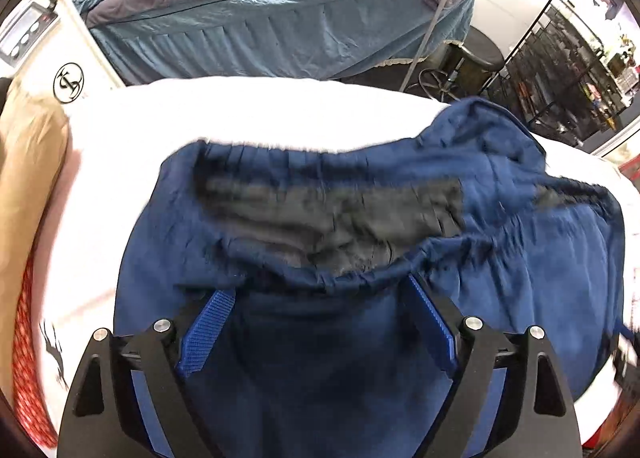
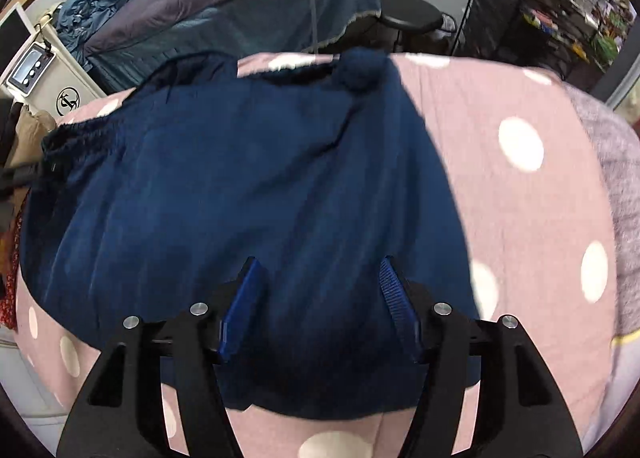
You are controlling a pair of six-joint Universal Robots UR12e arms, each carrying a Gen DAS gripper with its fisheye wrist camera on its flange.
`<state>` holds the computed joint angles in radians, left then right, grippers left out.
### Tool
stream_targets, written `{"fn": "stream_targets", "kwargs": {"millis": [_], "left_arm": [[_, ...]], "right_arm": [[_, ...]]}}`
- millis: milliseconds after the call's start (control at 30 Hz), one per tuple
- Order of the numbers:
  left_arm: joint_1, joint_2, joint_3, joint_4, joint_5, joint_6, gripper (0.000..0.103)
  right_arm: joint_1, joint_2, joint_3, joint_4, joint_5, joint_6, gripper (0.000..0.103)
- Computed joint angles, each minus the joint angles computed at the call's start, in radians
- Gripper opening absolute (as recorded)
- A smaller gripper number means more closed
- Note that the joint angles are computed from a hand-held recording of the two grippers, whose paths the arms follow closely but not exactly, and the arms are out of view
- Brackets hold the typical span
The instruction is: Fold large clothes
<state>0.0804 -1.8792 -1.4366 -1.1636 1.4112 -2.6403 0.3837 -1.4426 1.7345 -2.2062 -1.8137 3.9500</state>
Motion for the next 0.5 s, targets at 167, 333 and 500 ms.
{"fn": "stream_targets", "kwargs": {"millis": [167, 333, 500], "left_arm": [[-0.024, -0.083, 0.092, -0.084, 0.061, -0.089, 0.087], [-0.033, -0.121, 0.145, -0.132, 0.088, -0.165, 0.094], [-0.039, -0.072, 0.107, -0.062, 0.094, -0.089, 0.091]], "right_arm": [[0.027, -0.009, 0.004, 0.013, -0.003, 0.038, 0.062], [0.026, -0.039, 0.028, 0.016, 0.030, 0.060, 0.062], [0.030, -0.044, 0.025, 0.032, 0.032, 0.056, 0.062]]}}
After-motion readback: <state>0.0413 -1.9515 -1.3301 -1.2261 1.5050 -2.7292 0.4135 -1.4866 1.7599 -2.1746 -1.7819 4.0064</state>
